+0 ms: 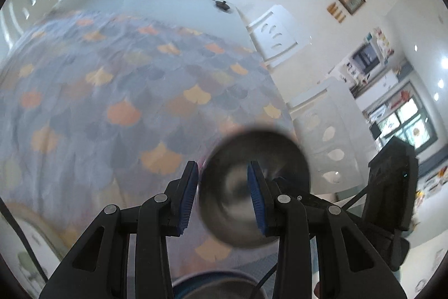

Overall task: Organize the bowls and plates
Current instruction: 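Carry the pink steel bowl with both tools toward the nested bowls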

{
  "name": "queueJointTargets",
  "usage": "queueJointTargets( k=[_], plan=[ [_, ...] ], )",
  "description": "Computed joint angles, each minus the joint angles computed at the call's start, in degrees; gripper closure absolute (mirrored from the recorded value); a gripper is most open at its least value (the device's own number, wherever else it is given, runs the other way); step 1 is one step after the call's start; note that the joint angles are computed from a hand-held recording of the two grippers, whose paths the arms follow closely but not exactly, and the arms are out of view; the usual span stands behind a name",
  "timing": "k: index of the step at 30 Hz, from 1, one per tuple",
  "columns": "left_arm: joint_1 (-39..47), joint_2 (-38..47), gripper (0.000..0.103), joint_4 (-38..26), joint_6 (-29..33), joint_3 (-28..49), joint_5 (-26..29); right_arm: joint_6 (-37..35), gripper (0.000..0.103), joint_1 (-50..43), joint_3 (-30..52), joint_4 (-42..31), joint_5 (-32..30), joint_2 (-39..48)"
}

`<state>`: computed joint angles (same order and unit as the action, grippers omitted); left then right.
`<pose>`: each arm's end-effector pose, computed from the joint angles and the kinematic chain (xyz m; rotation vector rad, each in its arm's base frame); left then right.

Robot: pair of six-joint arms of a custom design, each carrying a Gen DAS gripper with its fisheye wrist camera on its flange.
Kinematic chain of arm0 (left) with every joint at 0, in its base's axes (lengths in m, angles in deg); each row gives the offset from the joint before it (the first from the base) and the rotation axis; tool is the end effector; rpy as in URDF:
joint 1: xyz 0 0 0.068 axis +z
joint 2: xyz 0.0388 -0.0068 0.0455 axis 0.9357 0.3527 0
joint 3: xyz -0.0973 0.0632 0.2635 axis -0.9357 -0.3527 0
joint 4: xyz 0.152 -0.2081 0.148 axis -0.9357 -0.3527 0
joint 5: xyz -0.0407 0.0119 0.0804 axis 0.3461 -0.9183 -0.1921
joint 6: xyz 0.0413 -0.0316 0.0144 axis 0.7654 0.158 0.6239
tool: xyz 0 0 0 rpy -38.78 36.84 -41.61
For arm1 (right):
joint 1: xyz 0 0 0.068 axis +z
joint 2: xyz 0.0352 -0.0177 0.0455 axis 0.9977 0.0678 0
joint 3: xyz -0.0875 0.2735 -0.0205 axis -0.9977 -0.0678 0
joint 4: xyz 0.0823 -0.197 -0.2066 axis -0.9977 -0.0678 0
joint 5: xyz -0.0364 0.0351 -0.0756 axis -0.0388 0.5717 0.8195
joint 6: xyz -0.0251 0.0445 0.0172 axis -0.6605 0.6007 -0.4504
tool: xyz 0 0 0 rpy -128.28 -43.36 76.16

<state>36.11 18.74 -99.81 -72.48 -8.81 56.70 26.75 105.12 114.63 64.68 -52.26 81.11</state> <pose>0.3136 -0.2099 0.3275 -0.0226 2.5270 -0.6608 0.2936 0.1102 0.2460 0.4038 2.4779 0.7770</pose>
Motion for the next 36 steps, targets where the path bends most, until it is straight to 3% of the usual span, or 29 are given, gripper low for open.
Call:
queueJointTargets(
  k=[6,12,18,23,26,32,36],
  plan=[
    [0.2,-2.2,0.069,-0.9,-2.0,-3.2,-1.4,-2.0,0.08,2.3,-1.3,-2.9,3.8,-1.8],
    [1.2,0.9,0.063,-3.6,-2.7,-4.9,4.4,1.6,0.085,0.7,-6.0,-1.3,1.4,-2.3],
    [-0.7,10.3,0.06,-8.4,-0.9,0.0,9.7,3.2,0.088,0.5,-9.0,0.7,1.2,-3.3],
    [-3.4,16.1,0.06,-12.0,1.5,4.3,9.8,4.6,0.084,-0.1,-10.2,2.1,-1.9,-1.6],
    [-4.6,15.2,0.063,-9.1,1.8,3.5,9.0,5.3,0.081,-0.6,-9.5,1.3,-7.3,2.7],
    [-4.9,12.6,0.065,-5.2,2.1,1.3,9.8,1.4,0.081,2.1,-8.1,-0.6,-1.9,2.4],
    [-5.0,9.1,0.065,-3.2,1.2,-0.3,8.0,-1.6,0.081,2.1,-7.8,-0.3,-1.8,0.7]
  ],
)
